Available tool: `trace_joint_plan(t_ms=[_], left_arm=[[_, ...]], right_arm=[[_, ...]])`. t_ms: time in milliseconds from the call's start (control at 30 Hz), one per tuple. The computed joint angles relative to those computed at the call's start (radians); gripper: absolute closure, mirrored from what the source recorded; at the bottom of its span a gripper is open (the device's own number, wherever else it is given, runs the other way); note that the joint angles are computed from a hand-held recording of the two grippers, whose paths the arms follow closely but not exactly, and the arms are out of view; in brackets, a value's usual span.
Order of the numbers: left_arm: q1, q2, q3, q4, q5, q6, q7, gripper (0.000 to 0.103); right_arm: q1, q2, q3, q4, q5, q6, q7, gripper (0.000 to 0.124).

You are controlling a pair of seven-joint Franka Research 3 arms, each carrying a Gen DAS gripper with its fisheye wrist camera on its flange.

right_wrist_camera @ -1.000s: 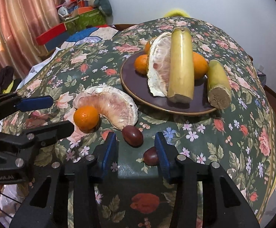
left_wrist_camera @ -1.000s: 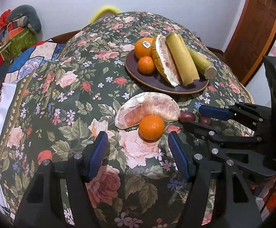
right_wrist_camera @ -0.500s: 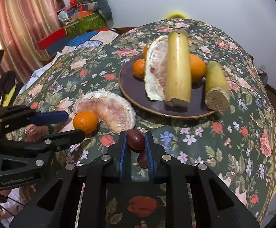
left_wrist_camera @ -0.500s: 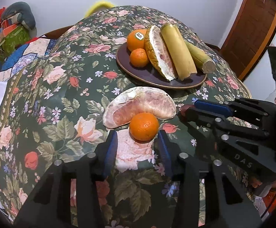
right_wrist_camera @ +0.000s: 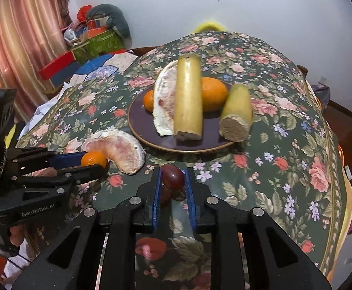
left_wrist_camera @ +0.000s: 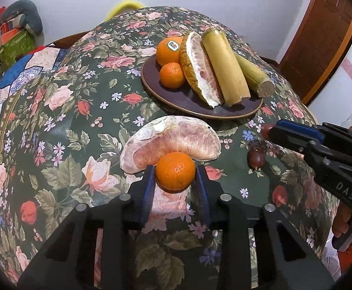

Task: Organize fruits
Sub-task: 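Carry the date to the plate with the right tool while the left places another tangerine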

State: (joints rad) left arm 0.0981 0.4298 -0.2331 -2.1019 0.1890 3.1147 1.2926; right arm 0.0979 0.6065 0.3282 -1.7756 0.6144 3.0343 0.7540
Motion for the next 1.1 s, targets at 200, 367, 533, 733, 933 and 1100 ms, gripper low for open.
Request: trace_joint_plan(t_ms=[200,367,533,733,933,1100], left_arm=[[0.004,-0.025,0.001,-0.022,0.004,0.026,-0.007,0.07],[0.025,-0.032,-0.017,-0.008,0.004,0.037,-0.008,0.07],[0.012,-0.017,-0.005,0.042,0.012,0.031,-0.008,0.07],[-0.021,0.011,0.032,0.117,0.029,0.024,-0.015,0.07],[-0.014,0.065,0.022,0.204,0.033,0.0,-0.001,0.07],[-0.012,0.121,0.013,0.272,0.026,-0.038,0.022,0.07]], right_arm=[[-0.035,-0.005,0.033,-0.001,0.028,0.02,-0.017,0.107],[-0.067,-0.005,0.07,0.016,0.058,0.029,-0.049,0.107],[-0.075,0.003,0.083,0.046,0.077,0.042,-0.065,0.107],[-0.047,0.032,0.048,0.114,0.057,0.04,-0.042,0.107],[0.001,0.086,-0.012,0.205,0.003,0.011,0.022,0.107],[0.038,0.137,-0.056,0.28,-0.048,-0.026,0.079,0.107]])
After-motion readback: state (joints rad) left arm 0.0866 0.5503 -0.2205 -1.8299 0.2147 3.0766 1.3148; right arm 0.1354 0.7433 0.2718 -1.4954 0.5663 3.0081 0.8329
